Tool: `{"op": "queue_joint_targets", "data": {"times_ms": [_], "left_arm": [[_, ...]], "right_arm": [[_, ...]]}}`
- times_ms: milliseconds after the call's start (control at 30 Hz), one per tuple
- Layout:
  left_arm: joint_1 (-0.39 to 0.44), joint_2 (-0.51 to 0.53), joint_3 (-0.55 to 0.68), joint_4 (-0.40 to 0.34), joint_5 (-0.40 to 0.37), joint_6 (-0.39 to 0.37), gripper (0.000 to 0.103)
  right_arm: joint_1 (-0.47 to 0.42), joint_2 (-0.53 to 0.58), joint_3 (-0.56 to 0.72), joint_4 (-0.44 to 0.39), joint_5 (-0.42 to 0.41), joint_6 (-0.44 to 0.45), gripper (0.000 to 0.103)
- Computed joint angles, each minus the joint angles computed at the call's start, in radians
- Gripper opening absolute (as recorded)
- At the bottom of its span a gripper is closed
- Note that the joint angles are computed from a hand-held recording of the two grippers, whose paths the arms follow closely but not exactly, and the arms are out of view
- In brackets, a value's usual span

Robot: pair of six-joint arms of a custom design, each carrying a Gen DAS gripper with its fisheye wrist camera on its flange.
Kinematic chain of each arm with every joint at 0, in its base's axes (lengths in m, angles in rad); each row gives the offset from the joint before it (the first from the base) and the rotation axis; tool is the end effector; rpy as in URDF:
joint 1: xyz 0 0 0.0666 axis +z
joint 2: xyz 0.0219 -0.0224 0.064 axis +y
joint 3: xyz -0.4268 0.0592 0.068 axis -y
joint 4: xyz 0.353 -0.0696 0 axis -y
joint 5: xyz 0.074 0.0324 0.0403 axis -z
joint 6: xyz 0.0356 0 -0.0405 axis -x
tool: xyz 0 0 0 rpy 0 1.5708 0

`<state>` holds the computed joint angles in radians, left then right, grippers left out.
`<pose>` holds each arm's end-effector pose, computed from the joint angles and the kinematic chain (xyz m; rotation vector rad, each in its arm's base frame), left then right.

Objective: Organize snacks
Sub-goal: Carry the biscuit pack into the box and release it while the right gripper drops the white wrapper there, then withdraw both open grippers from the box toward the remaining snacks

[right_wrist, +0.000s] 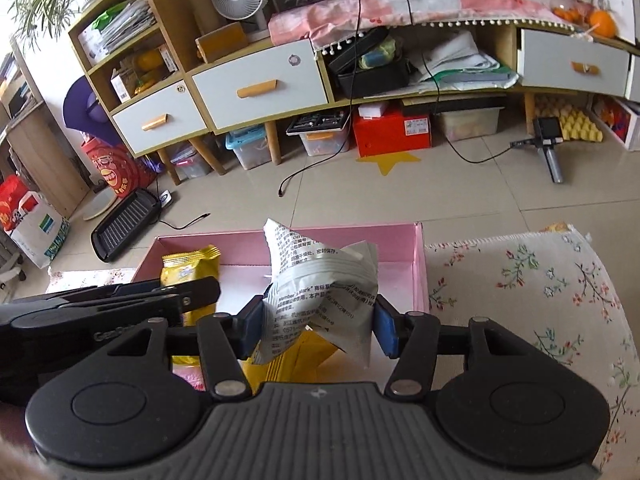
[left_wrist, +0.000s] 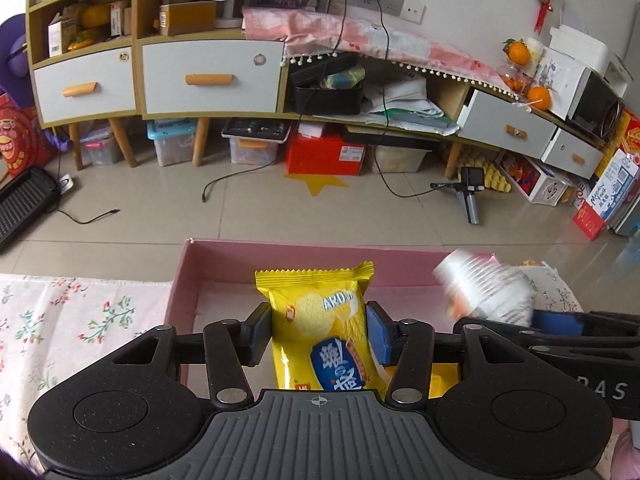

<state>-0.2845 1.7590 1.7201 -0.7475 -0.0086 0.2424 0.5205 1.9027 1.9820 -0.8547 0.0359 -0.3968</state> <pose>0.5745 -0.1681 0.4457 0.0457 2.3703 -0.2455 0.5693 0.3244 0.4631 -0.1293 2.3791 0.4048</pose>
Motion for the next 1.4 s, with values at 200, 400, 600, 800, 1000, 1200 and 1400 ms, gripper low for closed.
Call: {"op": "queue_joint_targets", "data": {"times_ms": [200, 400, 600, 800, 1000, 1200, 1400], "left_arm": [[0.007, 0.003, 0.004, -0.015, 0.022, 0.012, 0.069], [0.01, -0.019, 0.005, -0.054, 0.025, 0.008, 0.075], [0.018, -0.072, -0.032, -0.079, 0.036, 0.005, 0.078], [0.017, -0.143, -0.079, -0.112, 0.026, -0.006, 0.083], [0.013, -0.223, -0.129, -0.138, 0.021, -0.013, 0.088], [0.006, -0.308, -0.188, -0.16, 0.024, -0.007, 0.094], [-0.007, -0.387, -0.25, -0.183, 0.011, 0.0, 0.097]], "right_arm": [[0.001, -0.004, 0.0, 0.015, 0.024, 0.006, 0.072], [0.0, -0.009, 0.011, -0.013, 0.027, 0.001, 0.076], [0.002, -0.045, -0.022, -0.026, 0.029, -0.018, 0.082], [0.009, -0.091, -0.063, -0.039, 0.035, -0.031, 0.086], [0.027, -0.155, -0.129, -0.031, 0.051, -0.04, 0.092], [0.053, -0.211, -0.177, -0.035, 0.076, -0.051, 0.097], [0.082, -0.27, -0.233, -0.027, 0.1, -0.054, 0.103]]}}
